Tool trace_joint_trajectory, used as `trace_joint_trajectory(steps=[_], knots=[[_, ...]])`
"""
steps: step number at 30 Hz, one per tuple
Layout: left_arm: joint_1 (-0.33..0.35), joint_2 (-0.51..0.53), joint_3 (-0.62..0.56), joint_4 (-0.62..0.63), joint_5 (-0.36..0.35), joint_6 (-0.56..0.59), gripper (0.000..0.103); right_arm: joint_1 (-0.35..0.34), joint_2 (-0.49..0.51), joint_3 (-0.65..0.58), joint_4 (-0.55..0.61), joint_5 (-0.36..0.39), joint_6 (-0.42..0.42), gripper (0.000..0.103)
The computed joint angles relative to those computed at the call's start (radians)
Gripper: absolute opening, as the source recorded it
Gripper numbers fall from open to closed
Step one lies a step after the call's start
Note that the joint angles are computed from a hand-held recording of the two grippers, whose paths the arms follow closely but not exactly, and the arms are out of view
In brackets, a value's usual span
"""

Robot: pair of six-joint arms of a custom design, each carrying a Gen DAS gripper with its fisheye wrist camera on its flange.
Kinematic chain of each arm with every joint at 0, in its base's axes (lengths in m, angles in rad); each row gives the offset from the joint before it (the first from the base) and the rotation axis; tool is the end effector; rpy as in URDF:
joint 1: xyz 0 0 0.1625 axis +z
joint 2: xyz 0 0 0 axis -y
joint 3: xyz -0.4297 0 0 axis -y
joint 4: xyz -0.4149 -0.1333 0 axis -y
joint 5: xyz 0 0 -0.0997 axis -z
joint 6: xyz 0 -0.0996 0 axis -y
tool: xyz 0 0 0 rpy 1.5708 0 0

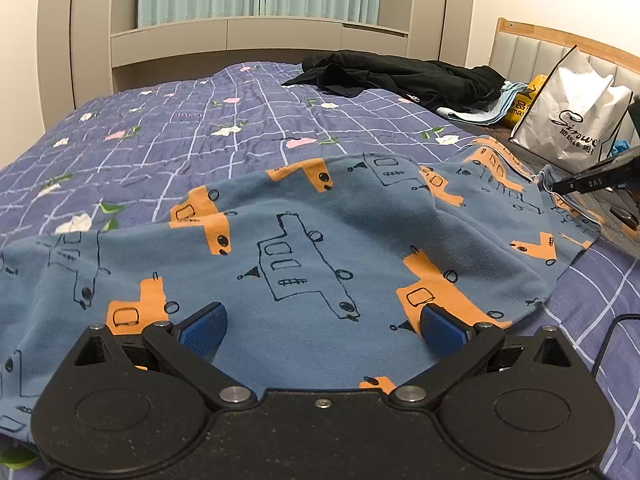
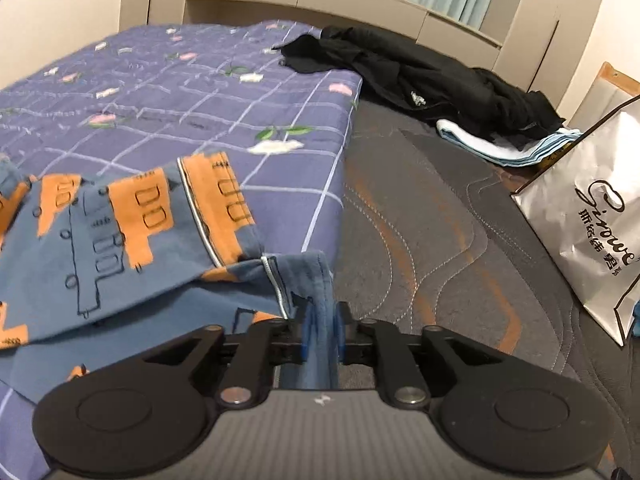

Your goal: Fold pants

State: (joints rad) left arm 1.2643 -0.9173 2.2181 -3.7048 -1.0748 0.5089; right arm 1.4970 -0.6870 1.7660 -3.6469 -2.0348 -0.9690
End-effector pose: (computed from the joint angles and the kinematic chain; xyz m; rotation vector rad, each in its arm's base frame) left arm 0.0203 -0.5348 0.1187 0.7040 2.3076 -0.9942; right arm 0.0400 -0.6618 0.1047 0.6829 -2.0630 0.7639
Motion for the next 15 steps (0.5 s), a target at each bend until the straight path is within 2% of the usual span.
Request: trace_joint_trajectory(steps=[1,3,8,11,15], knots=[[-0.003,-0.001,0.002,-0.005,0.000,0.008,0.103,0.000,-0.006,0.004,0.002,0.003,0.013,0.040],[-0.012,-0.006,0.009,-0.017,-0.018,0.029,0.102,0.002,-0.022,0.021,-0.009,0.019,0.024,0.062],[-0.039,-0.013,0.016,0.001,-0.092,0.066,0.102,0.006,-0.056,0.037,0.040,0.099,0.034,0.074],[-0.061,0.001,0.014,0.018,-0.140,0.121,0.102,0.011,-0.059,0.016,0.106,0.145,0.069,0.075],[-0.096,0.050,-0.003,0.013,-0.154,0.229,0.102,0.015,-0.050,-0.031,0.213,0.188,0.114,0.073]])
